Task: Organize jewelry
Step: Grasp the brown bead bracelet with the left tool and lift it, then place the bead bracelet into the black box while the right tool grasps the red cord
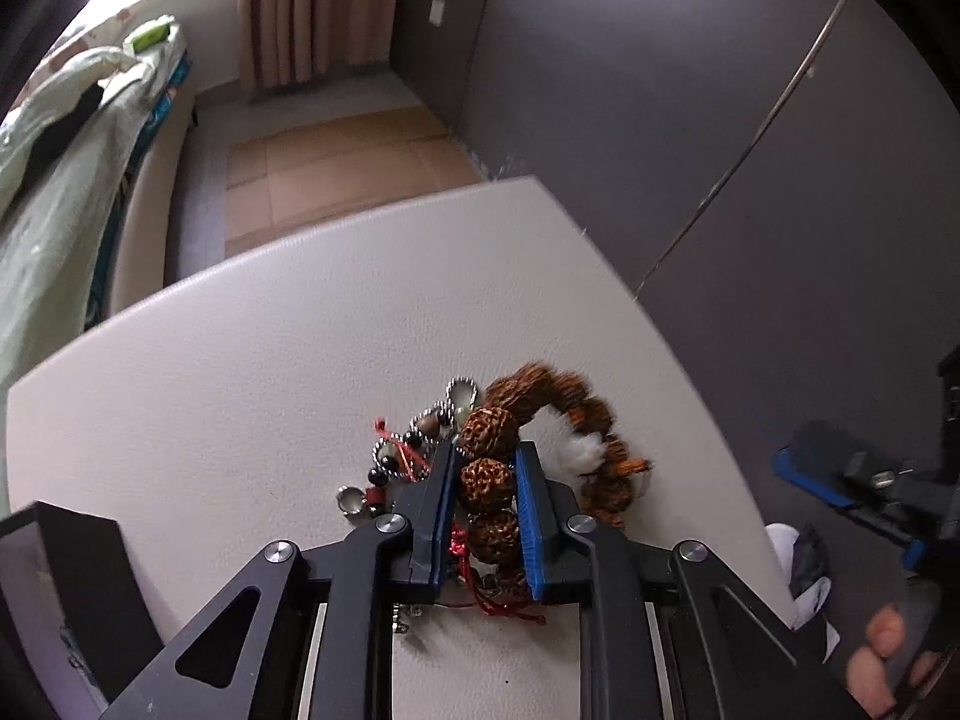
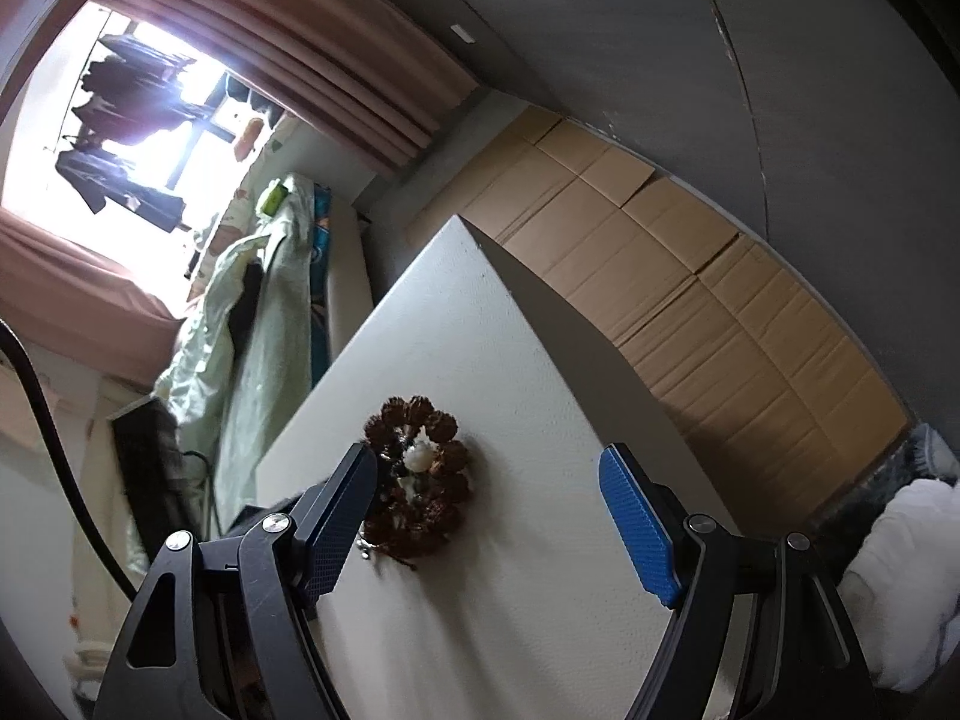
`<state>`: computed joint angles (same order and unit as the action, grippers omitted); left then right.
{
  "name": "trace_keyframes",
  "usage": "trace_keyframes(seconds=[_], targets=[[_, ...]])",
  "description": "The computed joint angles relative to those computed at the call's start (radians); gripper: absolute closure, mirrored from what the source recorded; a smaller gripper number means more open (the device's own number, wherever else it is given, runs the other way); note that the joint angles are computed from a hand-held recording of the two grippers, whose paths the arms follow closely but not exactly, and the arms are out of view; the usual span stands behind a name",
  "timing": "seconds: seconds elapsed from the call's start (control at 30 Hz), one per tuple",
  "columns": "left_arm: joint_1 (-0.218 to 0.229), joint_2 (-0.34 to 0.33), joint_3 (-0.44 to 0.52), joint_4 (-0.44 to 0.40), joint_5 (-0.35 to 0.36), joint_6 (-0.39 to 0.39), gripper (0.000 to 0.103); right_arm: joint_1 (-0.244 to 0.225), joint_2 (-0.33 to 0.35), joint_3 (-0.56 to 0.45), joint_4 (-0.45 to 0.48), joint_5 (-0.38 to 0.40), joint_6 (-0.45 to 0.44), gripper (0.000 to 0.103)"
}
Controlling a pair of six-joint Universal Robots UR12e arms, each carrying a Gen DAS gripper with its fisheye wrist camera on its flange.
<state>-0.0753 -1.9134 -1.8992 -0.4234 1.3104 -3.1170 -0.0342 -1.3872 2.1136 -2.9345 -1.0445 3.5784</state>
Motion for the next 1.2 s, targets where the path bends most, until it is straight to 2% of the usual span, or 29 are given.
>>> trace_keyframes(seconds=[0.13, 0.3, 0.47, 0.6, 0.73, 0.97, 1.1, 1.2], targets=[[0.020, 0.023, -0.021, 0.034, -0.052, -0.019, 0.083, 0.013, 0.003, -0.008, 0.021, -0.015, -0.023, 0.026], [0.048, 0.052, -0.047, 0.077, -0.133, -0.046, 0.083, 0.021, 0.010, -0.013, 0.021, 0.008, -0.048, 0.026], [0.063, 0.088, -0.073, 0.137, -0.153, -0.065, 0.083, 0.031, 0.017, -0.019, 0.026, 0.020, -0.082, 0.029], [0.076, 0.116, -0.094, 0.170, -0.153, -0.080, 0.083, 0.042, 0.024, -0.028, 0.038, 0.036, -0.119, 0.041], [0.092, 0.141, -0.117, 0.199, -0.153, -0.097, 0.083, 0.058, 0.030, -0.037, 0.061, 0.040, -0.167, 0.048], [0.124, 0.172, -0.145, 0.236, -0.137, -0.131, 0.083, 0.102, 0.045, -0.069, 0.114, -0.004, -0.241, 0.063], [0.144, 0.189, -0.159, 0.241, -0.132, -0.144, 0.083, 0.119, 0.061, -0.093, 0.135, -0.020, -0.255, 0.072], [0.157, 0.198, -0.169, 0.244, -0.133, -0.152, 0.083, 0.133, 0.070, -0.111, 0.148, -0.046, -0.271, 0.073]])
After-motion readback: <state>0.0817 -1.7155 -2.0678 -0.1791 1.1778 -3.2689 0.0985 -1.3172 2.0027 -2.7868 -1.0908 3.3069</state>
